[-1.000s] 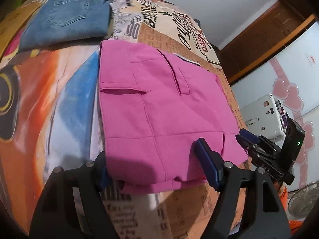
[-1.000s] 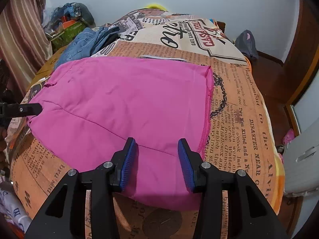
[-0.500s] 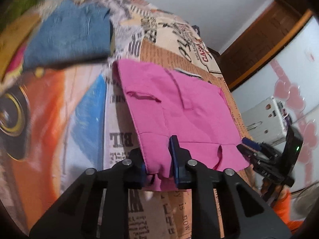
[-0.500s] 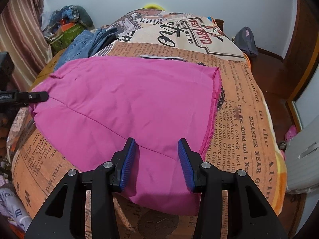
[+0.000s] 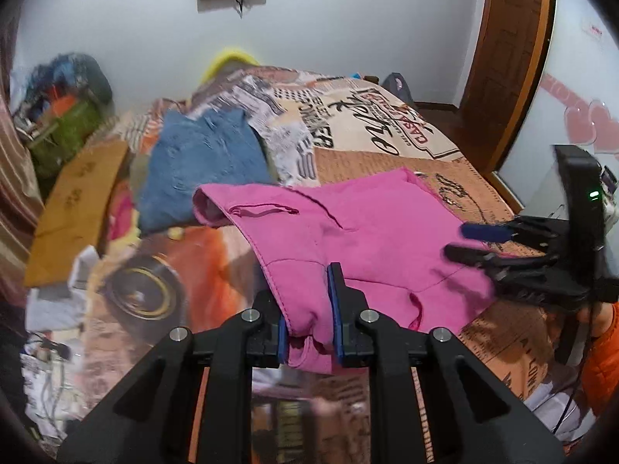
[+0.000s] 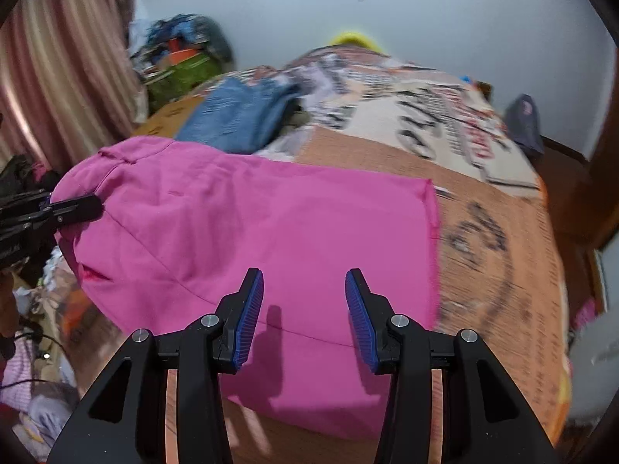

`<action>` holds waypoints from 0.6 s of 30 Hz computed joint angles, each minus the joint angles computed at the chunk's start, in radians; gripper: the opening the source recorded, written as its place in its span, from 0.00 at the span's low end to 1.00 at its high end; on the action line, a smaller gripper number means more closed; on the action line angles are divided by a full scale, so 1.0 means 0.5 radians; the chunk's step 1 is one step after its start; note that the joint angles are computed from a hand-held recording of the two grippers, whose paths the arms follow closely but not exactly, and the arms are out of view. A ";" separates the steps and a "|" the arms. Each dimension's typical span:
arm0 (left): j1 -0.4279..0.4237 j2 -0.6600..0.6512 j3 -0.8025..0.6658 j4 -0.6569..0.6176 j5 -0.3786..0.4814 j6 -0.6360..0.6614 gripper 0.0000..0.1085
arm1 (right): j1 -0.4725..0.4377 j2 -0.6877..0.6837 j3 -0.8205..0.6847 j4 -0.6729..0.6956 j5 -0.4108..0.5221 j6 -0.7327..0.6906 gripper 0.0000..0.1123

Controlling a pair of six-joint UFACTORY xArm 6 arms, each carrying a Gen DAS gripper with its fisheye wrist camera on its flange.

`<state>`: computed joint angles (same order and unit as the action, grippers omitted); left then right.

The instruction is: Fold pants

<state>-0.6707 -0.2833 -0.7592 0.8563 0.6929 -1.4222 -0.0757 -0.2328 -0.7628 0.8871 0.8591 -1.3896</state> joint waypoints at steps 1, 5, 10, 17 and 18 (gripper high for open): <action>-0.013 -0.030 0.007 0.006 0.041 0.007 0.16 | 0.064 -0.019 0.025 -0.013 0.004 0.011 0.36; -0.064 -0.087 0.007 0.047 0.143 0.017 0.16 | 0.265 -0.039 0.094 -0.120 -0.040 0.068 0.36; -0.102 -0.025 -0.104 0.061 0.188 0.093 0.16 | 0.383 -0.068 0.175 -0.188 -0.046 0.088 0.36; -0.147 0.196 -0.392 0.038 0.286 0.305 0.16 | 0.190 -0.077 0.101 -0.163 0.242 0.109 0.37; -0.154 0.221 -0.423 0.033 0.293 0.325 0.16 | 0.145 -0.087 0.092 -0.140 0.267 0.104 0.37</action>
<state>-0.7476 -0.1729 -0.9708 0.8728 0.8395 -1.2597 -0.0030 -0.2761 -0.7170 0.8174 0.9926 -1.3376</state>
